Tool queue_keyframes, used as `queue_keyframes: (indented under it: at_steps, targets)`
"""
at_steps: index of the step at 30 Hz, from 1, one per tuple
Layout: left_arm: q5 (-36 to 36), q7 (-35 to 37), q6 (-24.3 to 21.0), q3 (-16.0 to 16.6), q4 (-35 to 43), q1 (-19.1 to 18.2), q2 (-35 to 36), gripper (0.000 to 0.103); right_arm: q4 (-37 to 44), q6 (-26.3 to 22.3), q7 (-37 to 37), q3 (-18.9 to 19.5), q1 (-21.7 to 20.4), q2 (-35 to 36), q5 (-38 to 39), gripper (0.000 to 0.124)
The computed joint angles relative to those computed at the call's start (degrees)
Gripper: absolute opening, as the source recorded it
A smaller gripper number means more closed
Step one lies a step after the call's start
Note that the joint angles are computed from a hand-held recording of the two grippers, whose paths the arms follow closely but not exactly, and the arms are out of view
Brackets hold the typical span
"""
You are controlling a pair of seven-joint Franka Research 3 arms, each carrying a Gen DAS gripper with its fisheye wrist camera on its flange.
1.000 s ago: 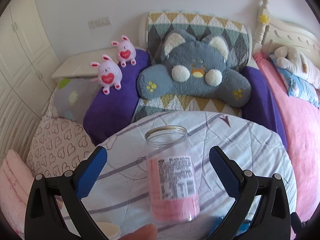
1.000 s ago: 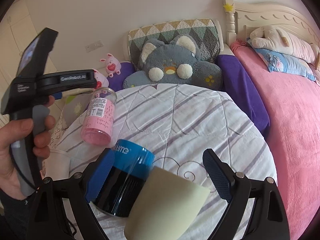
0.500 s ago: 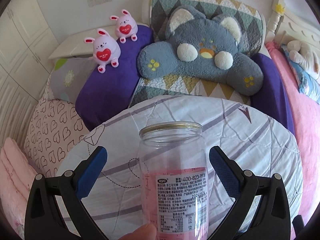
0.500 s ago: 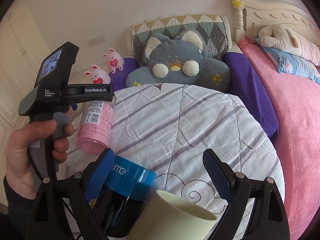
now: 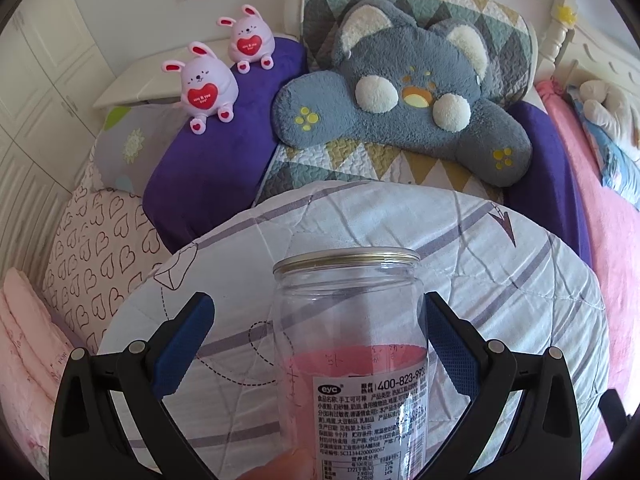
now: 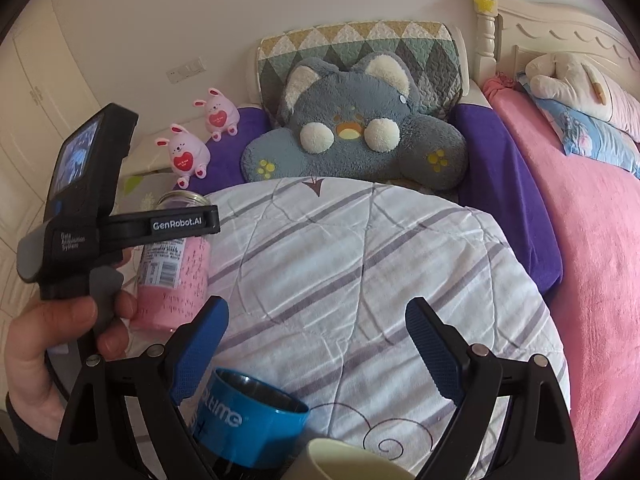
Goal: Flip cup upright
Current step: 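Close the left tool around the body of the upright jar, then lift the jar upright with the left tool and carry it toward the pillows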
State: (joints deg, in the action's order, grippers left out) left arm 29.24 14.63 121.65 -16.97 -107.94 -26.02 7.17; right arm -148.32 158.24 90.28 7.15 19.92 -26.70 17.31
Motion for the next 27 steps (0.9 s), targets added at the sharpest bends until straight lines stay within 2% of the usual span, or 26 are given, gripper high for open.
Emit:
queue_keyframes:
  at_steps: [4,6,7,17,23,27]
  targets:
    - [-0.8,1.2,0.4,0.1,0.3,0.3,0.3,0.102,1.4,-0.4,0.4,0.1,-0.7,1.5,-0.9,0.091]
    - [-1.8,1.7,1.7,0.2,-0.1,0.6,0.3,0.089,1.9,-0.6,0.6,0.0,-0.8,2.0,-0.9,0.091]
    - [-2.7,2.2,2.4,0.3,-0.3,0.9,0.2,0.076,2.2,-0.8,0.6,0.0,-0.9,2.1,-1.0,0.091]
    - [-3.2,3.3,6.4,-0.2,-3.2,1.1,-2.6,0.074,2.8,-1.2,0.1,-0.7,-1.0,2.0,-0.3,0.091]
    - [1.4,2.2,7.9,-1.1,-5.1,0.4,-6.0,0.073,2.2,-1.1,-0.1,-0.8,-0.8,0.5,0.4,0.091]
    - [7.0,-0.2,6.2,-2.2,-5.5,-0.2,-8.2,0.073,1.3,-1.1,0.1,-0.6,-0.7,-1.2,0.7,0.091]
